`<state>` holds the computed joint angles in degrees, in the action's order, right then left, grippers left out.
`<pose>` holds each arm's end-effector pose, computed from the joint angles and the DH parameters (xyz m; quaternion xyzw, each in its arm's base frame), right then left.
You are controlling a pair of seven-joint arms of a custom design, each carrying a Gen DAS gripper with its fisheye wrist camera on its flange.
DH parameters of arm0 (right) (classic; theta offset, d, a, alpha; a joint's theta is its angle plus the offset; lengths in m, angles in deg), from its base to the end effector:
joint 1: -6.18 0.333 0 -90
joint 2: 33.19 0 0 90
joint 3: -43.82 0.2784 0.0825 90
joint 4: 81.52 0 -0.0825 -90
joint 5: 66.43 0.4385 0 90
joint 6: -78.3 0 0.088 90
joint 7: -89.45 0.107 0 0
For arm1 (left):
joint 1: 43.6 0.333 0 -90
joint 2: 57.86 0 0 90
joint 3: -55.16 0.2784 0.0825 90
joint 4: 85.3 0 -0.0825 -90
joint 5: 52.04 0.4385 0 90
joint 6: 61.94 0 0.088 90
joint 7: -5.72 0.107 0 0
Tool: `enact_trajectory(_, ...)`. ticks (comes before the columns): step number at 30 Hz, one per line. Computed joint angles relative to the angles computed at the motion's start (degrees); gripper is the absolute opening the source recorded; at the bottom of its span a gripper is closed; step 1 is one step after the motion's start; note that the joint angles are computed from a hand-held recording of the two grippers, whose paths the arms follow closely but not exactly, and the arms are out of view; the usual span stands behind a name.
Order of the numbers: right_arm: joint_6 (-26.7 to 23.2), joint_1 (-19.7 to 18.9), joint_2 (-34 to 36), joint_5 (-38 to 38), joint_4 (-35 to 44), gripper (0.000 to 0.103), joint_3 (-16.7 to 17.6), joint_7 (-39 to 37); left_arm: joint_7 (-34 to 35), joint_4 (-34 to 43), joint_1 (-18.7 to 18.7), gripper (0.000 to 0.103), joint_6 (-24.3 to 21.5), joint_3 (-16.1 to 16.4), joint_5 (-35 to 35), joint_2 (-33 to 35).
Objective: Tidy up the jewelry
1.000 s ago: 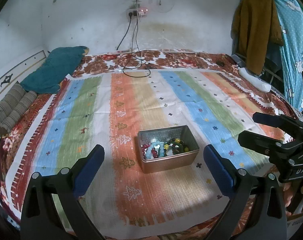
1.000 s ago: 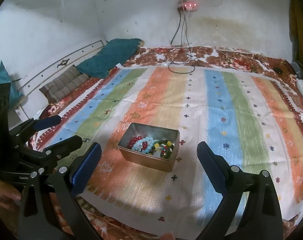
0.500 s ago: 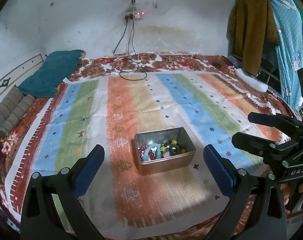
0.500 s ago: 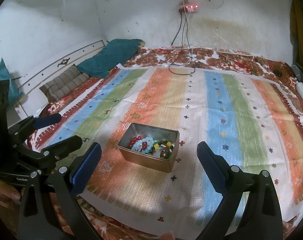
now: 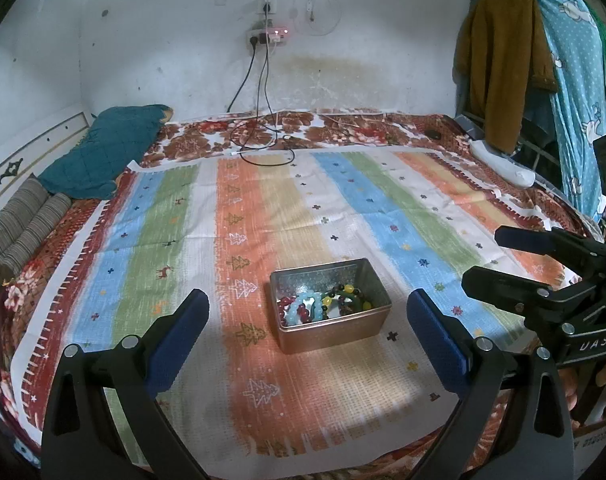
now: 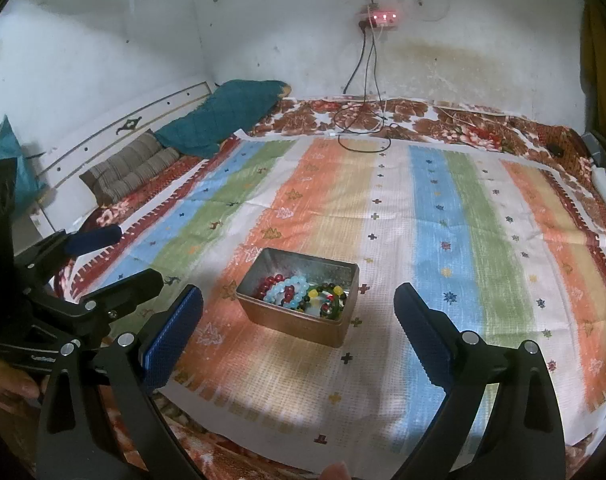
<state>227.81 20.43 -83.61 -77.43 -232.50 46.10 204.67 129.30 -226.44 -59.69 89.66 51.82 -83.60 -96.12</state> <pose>0.4038 0.1254 0.5700 -0.6313 0.6510 -0.2548 0.3358 0.4525 -0.1479 0.5770 -0.4336 0.7824 -0.4025 0.1943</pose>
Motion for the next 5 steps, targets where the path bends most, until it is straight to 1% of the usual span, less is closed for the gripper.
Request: enact_trajectory(5, -0.1, 0.0, -0.1, 0.0, 0.0, 0.097, 0.0, -0.2, 0.4, 0.0, -0.2, 0.097, -0.1, 0.2, -0.1, 0.0)
